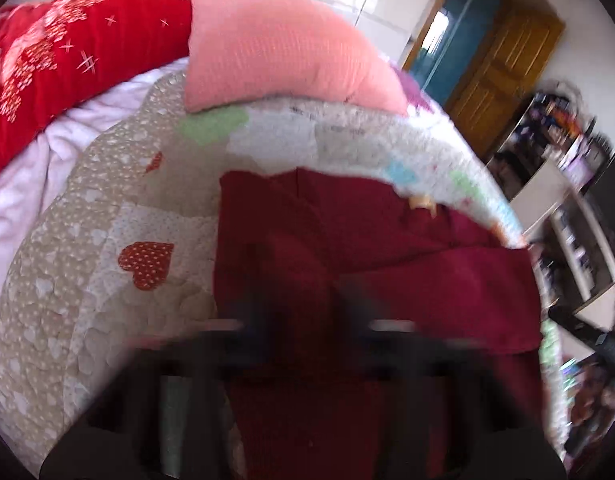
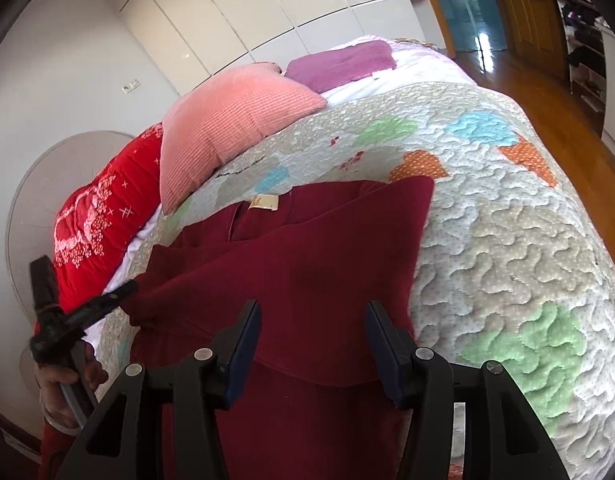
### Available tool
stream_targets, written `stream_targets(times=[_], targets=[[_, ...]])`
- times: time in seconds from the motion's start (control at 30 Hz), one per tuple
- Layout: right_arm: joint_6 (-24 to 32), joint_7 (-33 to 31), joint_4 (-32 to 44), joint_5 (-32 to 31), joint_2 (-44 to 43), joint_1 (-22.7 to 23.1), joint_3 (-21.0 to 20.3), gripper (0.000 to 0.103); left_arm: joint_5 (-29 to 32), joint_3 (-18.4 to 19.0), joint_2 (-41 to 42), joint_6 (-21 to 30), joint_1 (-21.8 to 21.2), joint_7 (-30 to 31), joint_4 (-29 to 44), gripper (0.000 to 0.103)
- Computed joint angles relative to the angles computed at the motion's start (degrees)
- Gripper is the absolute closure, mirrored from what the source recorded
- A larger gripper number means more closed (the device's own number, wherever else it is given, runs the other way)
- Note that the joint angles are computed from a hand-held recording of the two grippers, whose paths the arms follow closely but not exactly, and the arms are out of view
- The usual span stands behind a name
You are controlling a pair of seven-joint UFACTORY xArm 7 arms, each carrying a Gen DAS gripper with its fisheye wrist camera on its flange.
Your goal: Fold small clothes
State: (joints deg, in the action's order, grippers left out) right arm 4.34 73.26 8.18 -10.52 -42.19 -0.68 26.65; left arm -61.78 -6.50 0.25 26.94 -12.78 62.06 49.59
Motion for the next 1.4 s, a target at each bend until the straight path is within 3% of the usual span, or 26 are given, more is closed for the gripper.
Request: stream_targets(times=[0.1,0.23,0.33,0.5,0.57,0.63,0.77,0.87,0.93,0.97,1.03,1.1,1.13,1.27,1.37,1.4], targets=[[1.4,-0.3,-0.3,0.1,-0.9,0.7,-0.9,0.052,-3.1,-0.2,-1.4,1.9,-0.2,1.8,1.1,0.093],[2.4,-0.5,-0.1,-0.8,-2.1,-0.7,-0.7,0.052,-14.8,1.1,-6.3,0.0,-1.2,10.9,0.8,0.093],[2.7,-0.7,2.0,-3.1,-0.1,-5.6,1.8,0.052,-8.4,0.7,-4.1,-4.2,-1.8,5.8,0.6,0.093],[6.4,-2.6,10.5,-12.9,13.0,-17.9,7.2,0.052,-2.8,-0.8,2.5,-12.0,-2.3,-1.1,-0.1,0.093],[7.2,-6.5,12.3,-11.0,18.9,-20.7,7.4,0.052,-1.8,-1.2,4.1,-11.2,-1.2,-2.8,0.1,0.093],[7.5,-4.6,10.9,-12.5,16.7,-15.0,1.4,0.052,-5.2,-2.3,4.0,-12.0,-0.4,0.9,-0.3,0.093],[15.4,-3.8,7.9,-12.2,6.0,-5.4,-1.2,0.052,-6.0,-3.1,4.3,-13.6,-0.4,2.3,-0.4,0.092],[20.1,-4.0,6.4,-9.8,3.8,2.4,-2.6,0.052,-7.1,-3.7,4.7,-15.2,-0.5,2.7,-0.4,0.092],[25.4,-3.3,7.6,-10.9,6.7,2.3,0.1,0.052,-7.1,-3.9,4.7,-15.7,-0.5,2.3,-0.5,0.091],[25.3,-1.5,6.9,-12.4,6.6,3.2,-0.4,0.052,-5.9,-3.8,4.5,-15.7,-0.6,1.0,-0.8,0.087],[25.4,0.8,5.3,-11.9,4.0,5.6,-2.0,0.052,-1.4,-3.4,3.2,-15.6,-0.8,-3.0,-2.1,0.078],[29.4,1.5,5.7,-11.1,1.2,8.3,-2.3,0.052,-0.3,-3.1,1.9,-15.6,-0.8,-3.7,-3.3,0.062],[32.2,2.3,6.1,-11.2,-0.8,9.5,-1.6,0.052,-0.4,-2.9,0.8,-16.0,-0.8,-3.8,-4.3,0.06],[34.5,4.0,6.2,-12.3,-4.9,11.9,-0.9,0.052,-1.6,-1.5,-1.6,-15.7,-1.7,-3.4,-6.6,0.059],[32.2,4.0,6.5,-13.7,-2.5,11.6,-1.1,0.072,-1.5,-0.9,-3.0,-17.0,-2.8,-3.2,-8.5,0.059],[30.3,4.3,6.2,-14.1,-1.2,11.0,-1.5,0.073,-1.4,-0.6,-3.5,-17.2,-3.2,-3.3,-9.1,0.059]])
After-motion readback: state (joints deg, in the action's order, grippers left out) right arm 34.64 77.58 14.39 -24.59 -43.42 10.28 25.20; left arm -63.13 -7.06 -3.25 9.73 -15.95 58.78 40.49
